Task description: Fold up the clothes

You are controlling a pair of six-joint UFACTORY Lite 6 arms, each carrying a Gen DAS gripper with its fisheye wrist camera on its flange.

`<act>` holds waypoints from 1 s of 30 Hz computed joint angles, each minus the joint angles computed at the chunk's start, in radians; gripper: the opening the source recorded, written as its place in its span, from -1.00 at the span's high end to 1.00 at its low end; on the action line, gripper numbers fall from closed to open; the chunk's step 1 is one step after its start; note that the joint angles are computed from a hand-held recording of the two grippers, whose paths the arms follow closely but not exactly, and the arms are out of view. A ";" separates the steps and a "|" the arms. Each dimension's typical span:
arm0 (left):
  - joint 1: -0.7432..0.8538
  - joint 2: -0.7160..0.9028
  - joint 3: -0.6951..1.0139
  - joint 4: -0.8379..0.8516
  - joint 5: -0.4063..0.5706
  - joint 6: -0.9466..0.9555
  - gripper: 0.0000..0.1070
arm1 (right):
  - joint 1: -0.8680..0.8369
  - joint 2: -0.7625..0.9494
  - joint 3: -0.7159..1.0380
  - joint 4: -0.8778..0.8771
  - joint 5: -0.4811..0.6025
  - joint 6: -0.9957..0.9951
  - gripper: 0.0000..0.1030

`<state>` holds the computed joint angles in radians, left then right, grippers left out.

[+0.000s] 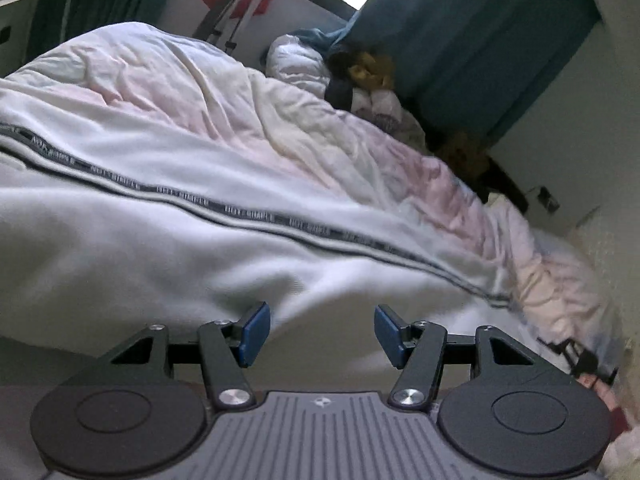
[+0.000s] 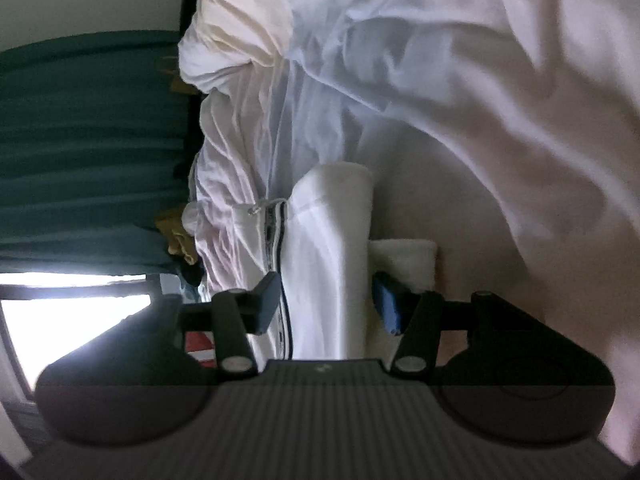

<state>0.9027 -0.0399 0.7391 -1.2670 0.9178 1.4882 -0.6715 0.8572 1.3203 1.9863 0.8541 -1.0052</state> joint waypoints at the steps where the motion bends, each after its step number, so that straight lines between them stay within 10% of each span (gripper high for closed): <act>1: -0.001 0.010 -0.005 -0.009 -0.001 0.016 -0.13 | 0.007 0.006 0.006 0.020 -0.008 -0.004 0.18; 5: 0.037 -0.015 -0.033 -0.013 0.052 0.034 -0.13 | 0.022 -0.020 0.005 0.053 -0.052 -0.083 0.84; 15: 0.118 -0.049 -0.043 0.032 0.159 0.011 -0.13 | 0.006 -0.207 -0.193 0.168 -0.048 -0.297 0.89; 30: 0.174 -0.078 -0.051 0.040 0.192 0.020 -0.13 | -0.018 -0.194 -0.190 -0.007 -0.163 -0.051 0.83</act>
